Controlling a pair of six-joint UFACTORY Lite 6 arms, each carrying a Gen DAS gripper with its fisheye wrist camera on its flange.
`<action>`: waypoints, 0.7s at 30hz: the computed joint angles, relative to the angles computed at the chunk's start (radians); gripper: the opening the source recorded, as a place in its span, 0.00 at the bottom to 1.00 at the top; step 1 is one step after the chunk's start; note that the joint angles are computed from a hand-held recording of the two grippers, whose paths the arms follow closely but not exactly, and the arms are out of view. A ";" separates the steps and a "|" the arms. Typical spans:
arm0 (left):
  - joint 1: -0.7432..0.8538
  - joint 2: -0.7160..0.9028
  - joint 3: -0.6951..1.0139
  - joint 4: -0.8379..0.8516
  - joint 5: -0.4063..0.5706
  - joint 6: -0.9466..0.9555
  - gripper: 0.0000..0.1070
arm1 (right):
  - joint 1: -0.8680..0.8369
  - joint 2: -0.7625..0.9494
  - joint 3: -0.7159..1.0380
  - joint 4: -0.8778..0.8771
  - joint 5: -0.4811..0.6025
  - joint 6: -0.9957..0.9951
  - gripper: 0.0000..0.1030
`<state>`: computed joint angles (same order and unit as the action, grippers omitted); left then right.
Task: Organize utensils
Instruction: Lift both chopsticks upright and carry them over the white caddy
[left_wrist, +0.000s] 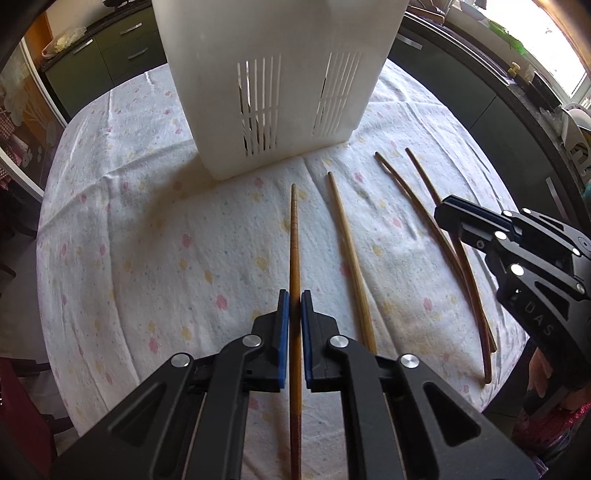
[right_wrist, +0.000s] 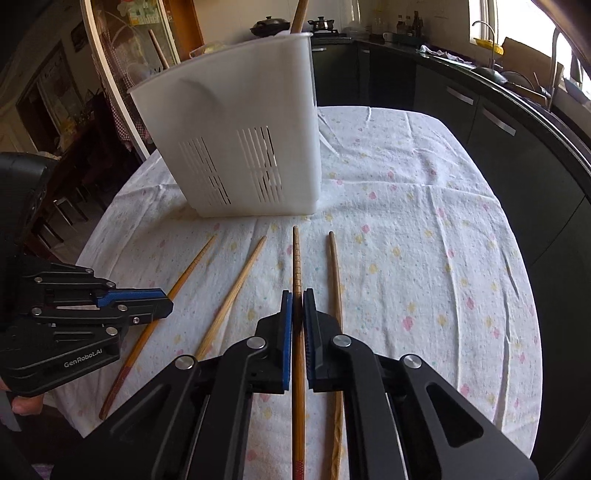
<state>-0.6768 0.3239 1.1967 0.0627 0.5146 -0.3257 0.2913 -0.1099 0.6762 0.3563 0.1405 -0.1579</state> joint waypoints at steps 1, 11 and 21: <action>-0.001 -0.019 -0.011 0.007 0.000 -0.007 0.06 | -0.011 -0.035 -0.010 0.094 0.016 -0.095 0.06; -0.024 -0.221 -0.083 0.080 0.033 -0.075 0.06 | -0.063 -0.314 -0.067 0.225 0.148 -0.221 0.07; -0.081 -0.357 -0.068 0.176 0.095 -0.163 0.06 | -0.056 -0.504 -0.035 0.114 0.253 -0.083 0.07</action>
<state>-0.7580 -0.0336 1.1292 0.2383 0.6092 -0.4882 0.2352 -0.6136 0.6415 0.4707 0.3930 -0.2407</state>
